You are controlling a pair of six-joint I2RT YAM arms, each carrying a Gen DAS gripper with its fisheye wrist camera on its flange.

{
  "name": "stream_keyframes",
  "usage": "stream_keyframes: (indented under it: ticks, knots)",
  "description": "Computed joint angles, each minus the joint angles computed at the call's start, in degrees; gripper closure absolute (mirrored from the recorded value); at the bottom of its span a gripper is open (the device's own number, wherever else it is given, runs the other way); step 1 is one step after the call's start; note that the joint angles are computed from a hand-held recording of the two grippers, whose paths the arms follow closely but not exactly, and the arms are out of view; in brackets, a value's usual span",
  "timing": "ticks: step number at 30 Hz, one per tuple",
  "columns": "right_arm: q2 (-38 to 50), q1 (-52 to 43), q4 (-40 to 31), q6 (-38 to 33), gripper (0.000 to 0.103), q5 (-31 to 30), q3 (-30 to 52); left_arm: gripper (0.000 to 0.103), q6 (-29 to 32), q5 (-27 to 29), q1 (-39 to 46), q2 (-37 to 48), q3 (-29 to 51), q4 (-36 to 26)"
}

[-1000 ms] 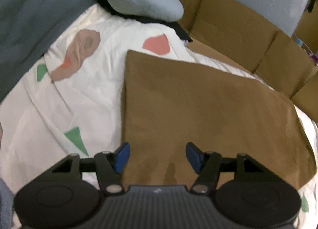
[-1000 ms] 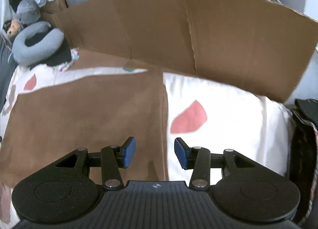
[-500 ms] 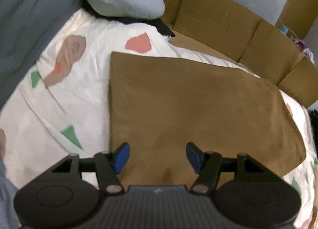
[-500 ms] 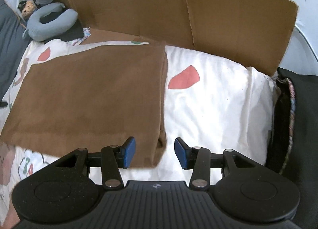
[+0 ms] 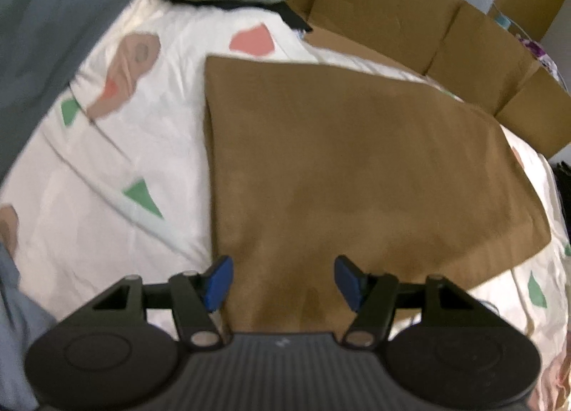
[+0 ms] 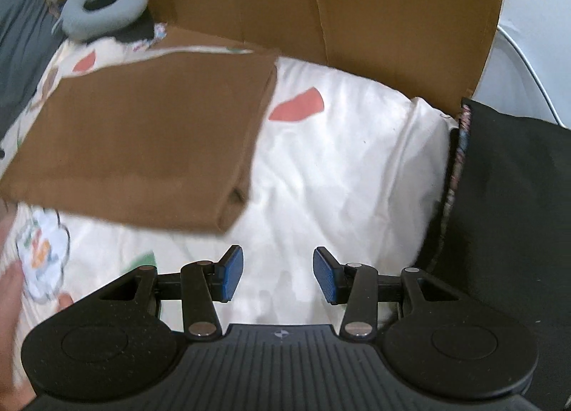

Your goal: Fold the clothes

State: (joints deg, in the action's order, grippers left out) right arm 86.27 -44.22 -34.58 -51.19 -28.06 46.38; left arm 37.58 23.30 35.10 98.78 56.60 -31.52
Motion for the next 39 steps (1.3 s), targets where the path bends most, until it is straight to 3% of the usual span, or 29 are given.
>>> stream_keyframes:
  ticks: [8,14,20,28,31,39]
  knots:
    - [2.27,-3.86,-1.09,-12.36,0.053,2.05,1.75,0.037,1.3,0.21,1.47,0.48,-5.47,2.77]
    - [4.58,-3.13,0.64,-9.86,0.053,-1.84,-0.93,0.037,2.06,1.17,3.27,2.5,-6.19,4.18]
    - [4.75,-0.13,9.63,-2.69,0.053,-5.36,-7.18,0.039,2.35,2.27,4.36,3.51,-6.69,5.2]
    - [7.58,7.19,17.09,6.91,0.053,-9.55,-7.63,0.041,3.8,3.61,5.8,4.02,-6.96,5.49]
    - [10.14,9.21,17.25,8.42,0.053,-10.36,-5.57,0.041,4.1,3.98,6.24,4.08,-6.81,5.11]
    - [18.31,12.79,9.65,5.59,0.054,-13.05,3.45,0.041,5.71,5.61,8.83,4.16,-5.13,3.04]
